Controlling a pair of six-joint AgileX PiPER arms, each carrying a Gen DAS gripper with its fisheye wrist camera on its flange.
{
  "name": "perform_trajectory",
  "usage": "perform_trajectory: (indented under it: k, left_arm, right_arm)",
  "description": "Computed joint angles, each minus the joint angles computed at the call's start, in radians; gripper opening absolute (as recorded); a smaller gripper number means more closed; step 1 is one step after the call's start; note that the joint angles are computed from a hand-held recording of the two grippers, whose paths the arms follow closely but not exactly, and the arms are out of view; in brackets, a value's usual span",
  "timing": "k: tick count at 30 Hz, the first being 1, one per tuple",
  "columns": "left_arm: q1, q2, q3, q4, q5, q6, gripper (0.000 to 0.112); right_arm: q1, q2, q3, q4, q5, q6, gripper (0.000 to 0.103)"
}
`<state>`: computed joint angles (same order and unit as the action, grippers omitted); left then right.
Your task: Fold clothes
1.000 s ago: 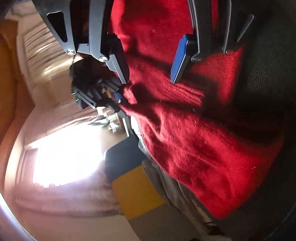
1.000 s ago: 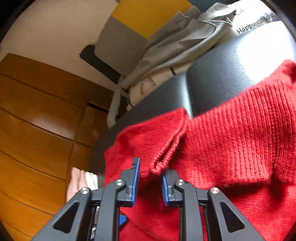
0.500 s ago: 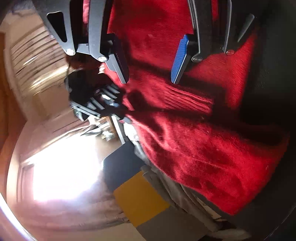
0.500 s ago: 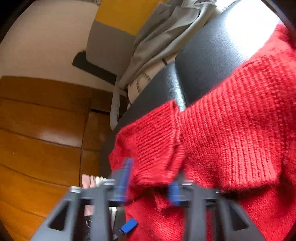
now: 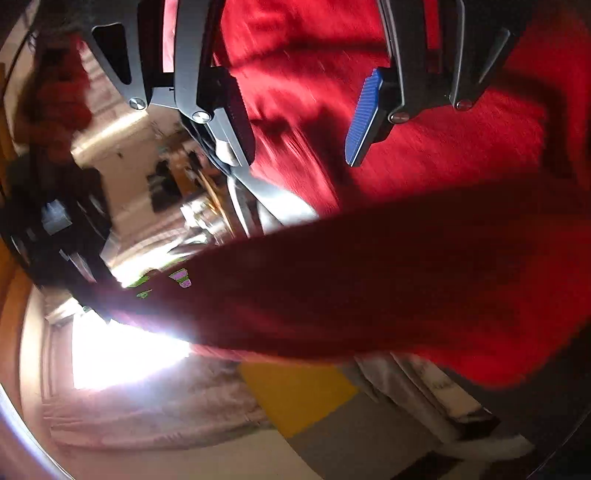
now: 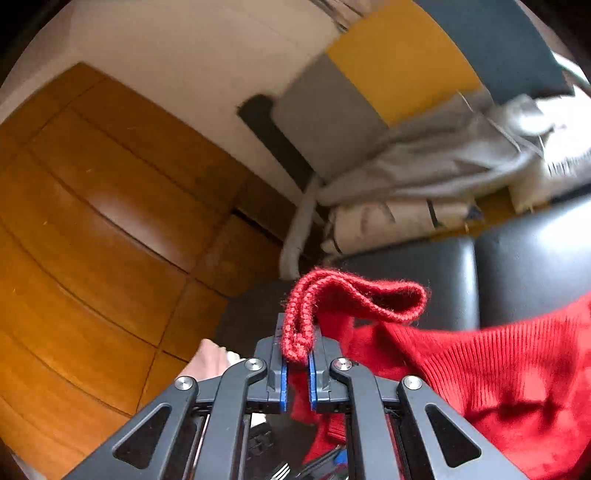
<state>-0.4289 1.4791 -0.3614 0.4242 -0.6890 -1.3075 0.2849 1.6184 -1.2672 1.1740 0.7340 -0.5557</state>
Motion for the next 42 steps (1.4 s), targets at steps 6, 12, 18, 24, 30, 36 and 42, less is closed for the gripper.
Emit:
perform_trajectory:
  k: [6, 12, 18, 24, 30, 36, 42]
  left_arm:
    - [0.151, -0.086, 0.073, 0.085, 0.068, 0.003, 0.051]
    - [0.233, -0.171, 0.157, 0.218, 0.113, -0.023, 0.051]
    - [0.184, -0.231, 0.223, 0.189, 0.135, 0.005, 0.051]
    - [0.323, -0.194, 0.276, 0.316, -0.037, -0.092, 0.052]
    - [0.324, -0.122, 0.209, 0.322, -0.035, -0.183, 0.055]
    - [0.192, -0.147, 0.118, 0.283, 0.218, -0.22, 0.035]
    - [0.114, -0.258, 0.118, 0.447, 0.346, -0.273, 0.013]
  right_arm:
    - [-0.152, -0.126, 0.093, -0.004, 0.081, -0.057, 0.008]
    - [-0.398, -0.206, 0.274, 0.006, 0.165, -0.183, 0.008]
    - [-0.652, -0.18, 0.505, 0.038, 0.224, -0.373, 0.008]
    - [-0.81, -0.054, 0.656, 0.113, 0.245, -0.597, 0.013]
    - [-0.912, 0.161, 0.704, 0.311, 0.41, -0.772, 0.029]
    - [-0.79, 0.084, 0.649, 0.355, 0.303, -0.737, 0.024]
    - [-0.666, -0.107, 0.59, 0.214, 0.076, -0.668, 0.009]
